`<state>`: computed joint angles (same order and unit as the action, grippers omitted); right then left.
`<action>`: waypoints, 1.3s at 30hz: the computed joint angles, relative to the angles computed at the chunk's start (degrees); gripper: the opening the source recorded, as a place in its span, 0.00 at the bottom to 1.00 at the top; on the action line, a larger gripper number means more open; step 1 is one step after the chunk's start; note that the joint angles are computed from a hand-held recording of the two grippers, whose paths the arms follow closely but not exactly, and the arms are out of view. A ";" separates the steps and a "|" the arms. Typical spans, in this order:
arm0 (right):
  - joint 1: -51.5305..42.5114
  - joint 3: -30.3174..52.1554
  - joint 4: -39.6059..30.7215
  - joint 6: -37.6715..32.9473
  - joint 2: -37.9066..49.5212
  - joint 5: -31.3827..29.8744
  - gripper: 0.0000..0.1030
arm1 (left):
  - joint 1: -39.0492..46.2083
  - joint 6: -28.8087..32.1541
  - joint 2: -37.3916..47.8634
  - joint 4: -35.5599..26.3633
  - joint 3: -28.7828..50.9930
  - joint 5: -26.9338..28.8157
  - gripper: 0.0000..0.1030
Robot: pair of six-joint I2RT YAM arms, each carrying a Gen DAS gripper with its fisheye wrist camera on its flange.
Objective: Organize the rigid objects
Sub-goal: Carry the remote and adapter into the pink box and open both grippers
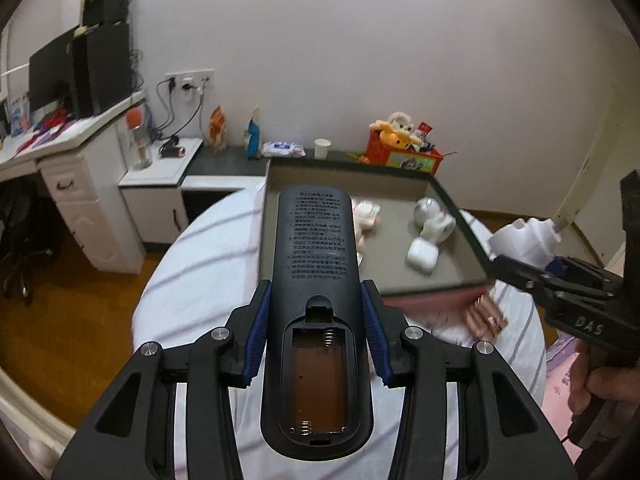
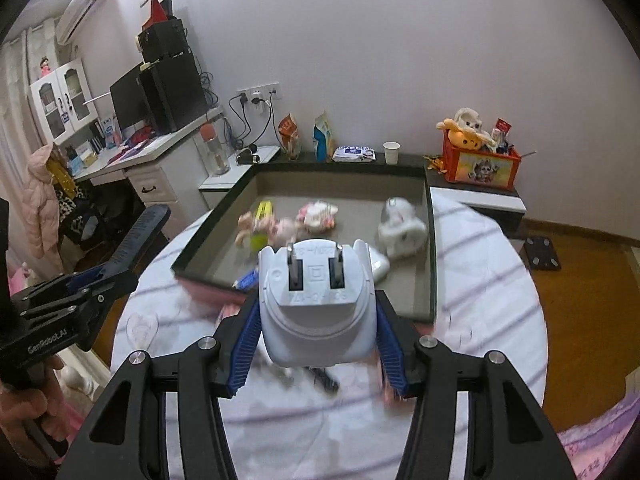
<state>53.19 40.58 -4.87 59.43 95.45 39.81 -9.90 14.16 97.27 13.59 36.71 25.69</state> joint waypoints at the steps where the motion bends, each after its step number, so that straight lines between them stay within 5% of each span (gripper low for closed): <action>1: -1.66 0.17 1.21 -1.98 0.06 -1.09 0.53 | -0.94 -0.57 1.09 -0.43 1.76 -0.35 0.43; 12: -17.11 7.33 8.04 -14.34 10.86 -14.04 0.53 | -9.58 -4.95 19.83 -7.20 24.09 -5.25 0.43; 23: -20.17 15.90 4.66 -18.00 22.17 -18.59 0.53 | -12.11 -5.27 28.21 -10.41 31.42 -9.17 0.43; 25: -19.60 16.99 3.28 -18.32 23.04 -17.29 0.54 | -12.28 -5.31 28.38 -10.54 31.74 -10.17 0.53; 27: -19.26 17.22 2.68 -18.25 23.23 -16.47 0.55 | -12.35 -4.82 27.40 -9.48 30.44 -11.06 0.83; 29: -18.59 16.64 2.42 -17.91 22.52 -15.42 0.81 | -12.27 -4.39 26.06 -7.68 28.62 -11.77 0.95; 30: -18.48 16.92 1.94 -18.11 22.42 -15.05 0.82 | -12.02 -4.06 25.64 -7.37 28.26 -11.84 0.99; 39: -15.65 10.65 2.07 -12.69 14.32 -11.18 0.84 | -8.56 -3.39 15.36 -2.68 17.44 -10.40 1.00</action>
